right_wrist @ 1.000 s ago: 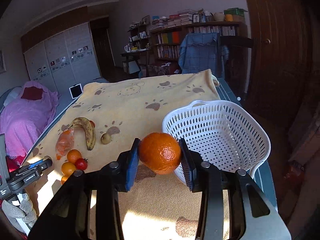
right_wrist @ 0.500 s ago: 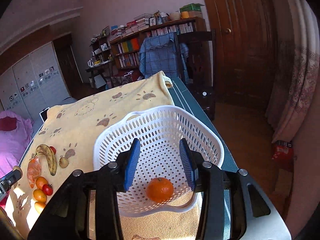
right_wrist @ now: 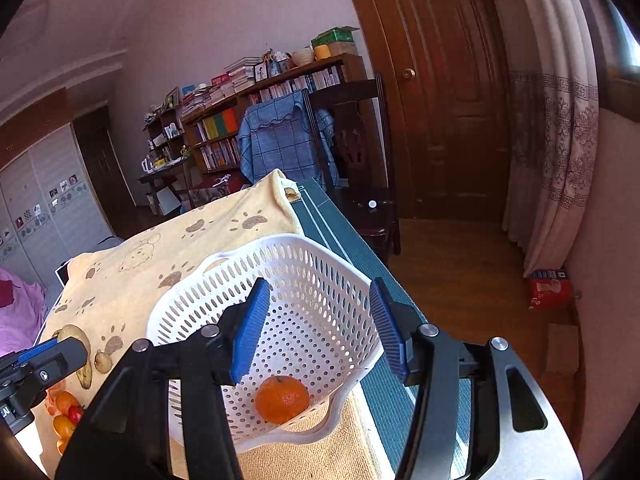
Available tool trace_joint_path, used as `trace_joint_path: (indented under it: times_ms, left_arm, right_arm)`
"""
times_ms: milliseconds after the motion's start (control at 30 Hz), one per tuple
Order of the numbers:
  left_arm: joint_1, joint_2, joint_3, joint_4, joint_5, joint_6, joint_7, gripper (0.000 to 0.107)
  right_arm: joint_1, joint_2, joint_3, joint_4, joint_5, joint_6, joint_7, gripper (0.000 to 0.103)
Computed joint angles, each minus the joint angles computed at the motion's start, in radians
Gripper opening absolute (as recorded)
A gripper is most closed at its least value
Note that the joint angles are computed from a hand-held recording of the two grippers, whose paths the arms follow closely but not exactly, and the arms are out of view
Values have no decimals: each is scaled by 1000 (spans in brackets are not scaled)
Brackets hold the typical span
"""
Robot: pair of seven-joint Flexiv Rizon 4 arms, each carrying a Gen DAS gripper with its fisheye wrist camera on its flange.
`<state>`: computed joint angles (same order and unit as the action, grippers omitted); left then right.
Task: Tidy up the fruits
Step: 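Release the orange in the basket with the right gripper while the left gripper drops the potato in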
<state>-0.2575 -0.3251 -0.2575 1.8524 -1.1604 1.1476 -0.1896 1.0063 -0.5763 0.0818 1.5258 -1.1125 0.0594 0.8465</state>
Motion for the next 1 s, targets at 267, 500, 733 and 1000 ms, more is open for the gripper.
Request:
trace_joint_path:
  times_ms: [267,500,733,1000]
  left_arm:
    - [-18,-51,-19,-49,105,-41,-87,51]
    - [-19,-46,-47,-29,52,58,-42,81]
    - [-8,-43,-46,-18,67,139,-83,91]
    - [6,-7,-55,30,1,245,-31,93]
  right_arm:
    - [0,-4,2,0,29,-27,40,54]
    - [1,-5,3,3,25,-34,53,62]
    - [14,-18,-4,-13,10,-51,36,62]
    - [27,-21,-14,-19,-38,-50,26,73]
